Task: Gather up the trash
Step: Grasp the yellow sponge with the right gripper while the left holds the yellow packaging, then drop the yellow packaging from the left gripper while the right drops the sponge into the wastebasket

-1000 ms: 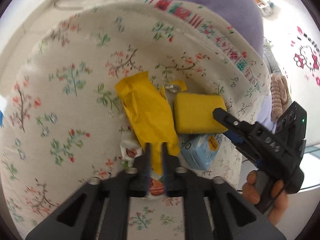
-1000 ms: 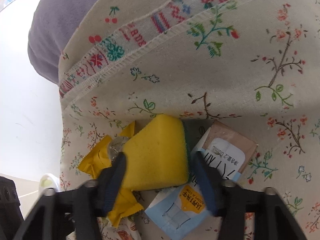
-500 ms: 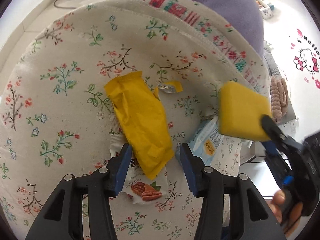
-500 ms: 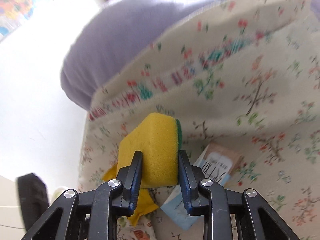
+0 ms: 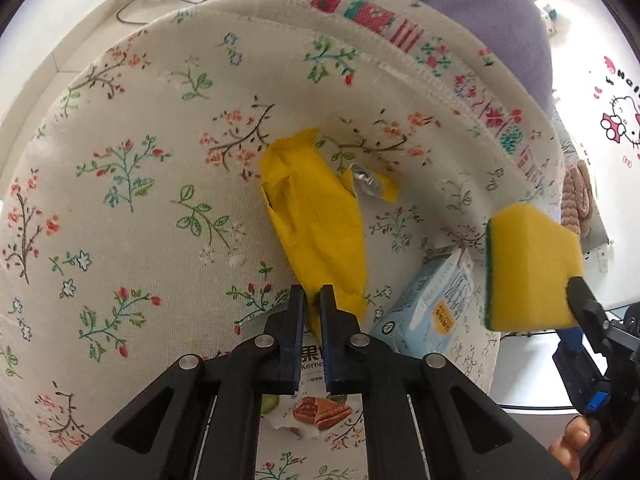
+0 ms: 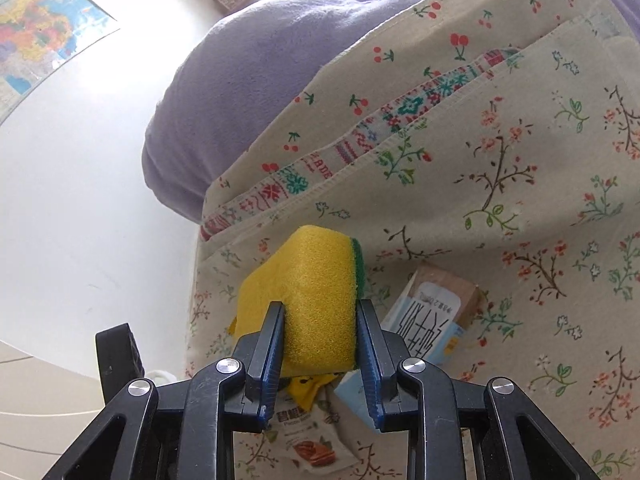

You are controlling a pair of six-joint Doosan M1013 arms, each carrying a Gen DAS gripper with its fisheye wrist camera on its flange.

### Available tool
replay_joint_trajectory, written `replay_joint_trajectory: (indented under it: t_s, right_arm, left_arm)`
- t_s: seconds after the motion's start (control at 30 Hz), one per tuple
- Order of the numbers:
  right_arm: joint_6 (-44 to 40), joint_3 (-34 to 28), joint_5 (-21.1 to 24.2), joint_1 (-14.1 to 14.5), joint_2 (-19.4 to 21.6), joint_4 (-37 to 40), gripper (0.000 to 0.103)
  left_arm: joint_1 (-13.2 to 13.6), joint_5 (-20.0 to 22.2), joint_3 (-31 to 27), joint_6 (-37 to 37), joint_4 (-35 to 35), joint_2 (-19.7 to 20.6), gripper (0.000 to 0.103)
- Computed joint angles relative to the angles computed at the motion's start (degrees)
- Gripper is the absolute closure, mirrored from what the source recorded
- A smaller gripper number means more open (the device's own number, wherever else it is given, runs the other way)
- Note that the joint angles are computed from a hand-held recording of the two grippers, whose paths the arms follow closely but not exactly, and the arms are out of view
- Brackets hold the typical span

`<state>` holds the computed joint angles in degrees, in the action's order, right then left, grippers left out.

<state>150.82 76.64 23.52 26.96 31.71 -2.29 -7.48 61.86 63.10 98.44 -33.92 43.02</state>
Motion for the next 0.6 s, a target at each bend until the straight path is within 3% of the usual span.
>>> replay_joint_trajectory:
  t_s: [0.2,0.6]
  right_arm:
    - [0.3,2.9,-1.9,-0.3,-2.3,-0.1,0.072]
    - [2.5,1.4,-0.5,0.7,-1.8,-3.2,0.072]
  left_arm:
    - [0.8,-2.1,1.3,3.0,-3.8,-1.6,0.1]
    - [3.2,-2.0,2.9,6.4,-7.2,-3.7,0.101]
